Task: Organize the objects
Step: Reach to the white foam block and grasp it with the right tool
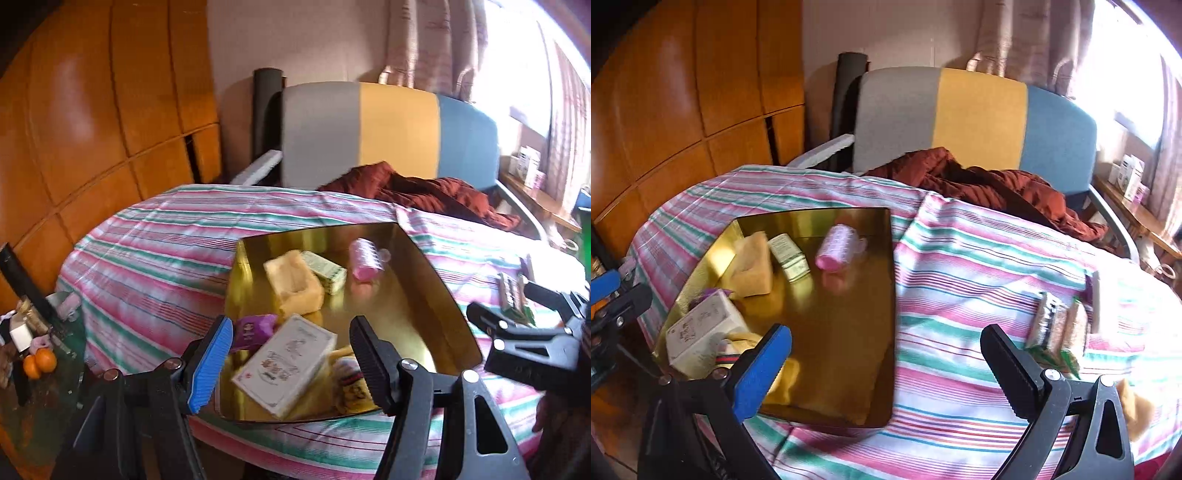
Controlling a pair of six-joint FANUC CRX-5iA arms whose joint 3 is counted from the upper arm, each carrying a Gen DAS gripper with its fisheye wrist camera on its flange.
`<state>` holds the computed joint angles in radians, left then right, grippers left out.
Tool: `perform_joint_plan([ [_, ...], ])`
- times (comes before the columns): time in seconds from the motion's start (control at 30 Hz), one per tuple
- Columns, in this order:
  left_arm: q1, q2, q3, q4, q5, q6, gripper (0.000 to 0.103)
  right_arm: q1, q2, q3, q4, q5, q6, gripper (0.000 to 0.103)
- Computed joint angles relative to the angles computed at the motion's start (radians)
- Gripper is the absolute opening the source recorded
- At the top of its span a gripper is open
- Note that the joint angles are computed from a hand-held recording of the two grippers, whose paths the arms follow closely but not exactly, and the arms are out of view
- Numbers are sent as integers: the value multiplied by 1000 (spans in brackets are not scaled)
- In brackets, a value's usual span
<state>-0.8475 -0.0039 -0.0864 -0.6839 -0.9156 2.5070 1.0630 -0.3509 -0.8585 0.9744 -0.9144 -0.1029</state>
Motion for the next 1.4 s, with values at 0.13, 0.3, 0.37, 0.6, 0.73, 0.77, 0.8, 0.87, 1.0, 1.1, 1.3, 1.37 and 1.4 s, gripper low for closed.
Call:
perform_joint_plan([
  [0.13,60,-23,-57,145,147,-144,67,-20,-33,-13,-36,-24,13,103],
  [0.3,146,-27,-137,449,307,-403,67,-64,-82,-26,-97,-47,44,103],
  [0.37,153,-11,-139,519,322,-466,67,-87,-108,-34,-124,-46,58,103],
  [0.6,145,28,-145,671,377,-662,67,-231,-230,-61,-195,-50,125,103],
  [0.73,141,58,-136,757,385,-766,68,-378,-295,-65,-225,-66,161,103],
  [0.77,143,68,-133,785,383,-796,69,-427,-306,-64,-240,-60,177,103],
  [0.8,141,76,-126,797,379,-812,69,-472,-311,-60,-255,-53,195,103],
  [0.87,134,96,-104,796,363,-818,72,-575,-305,-48,-286,-25,254,103],
  [1.0,132,126,-85,838,348,-863,73,-771,-213,21,-405,60,469,103],
  [1.1,130,150,-58,833,327,-857,73,-879,-107,96,-512,104,650,100],
  [1.3,121,205,5,843,297,-880,74,-973,66,204,-653,148,859,99],
  [1.37,114,224,29,846,285,-890,75,-993,113,230,-686,158,905,99],
  [1.4,110,237,46,846,276,-897,75,-1004,136,243,-707,162,927,99],
])
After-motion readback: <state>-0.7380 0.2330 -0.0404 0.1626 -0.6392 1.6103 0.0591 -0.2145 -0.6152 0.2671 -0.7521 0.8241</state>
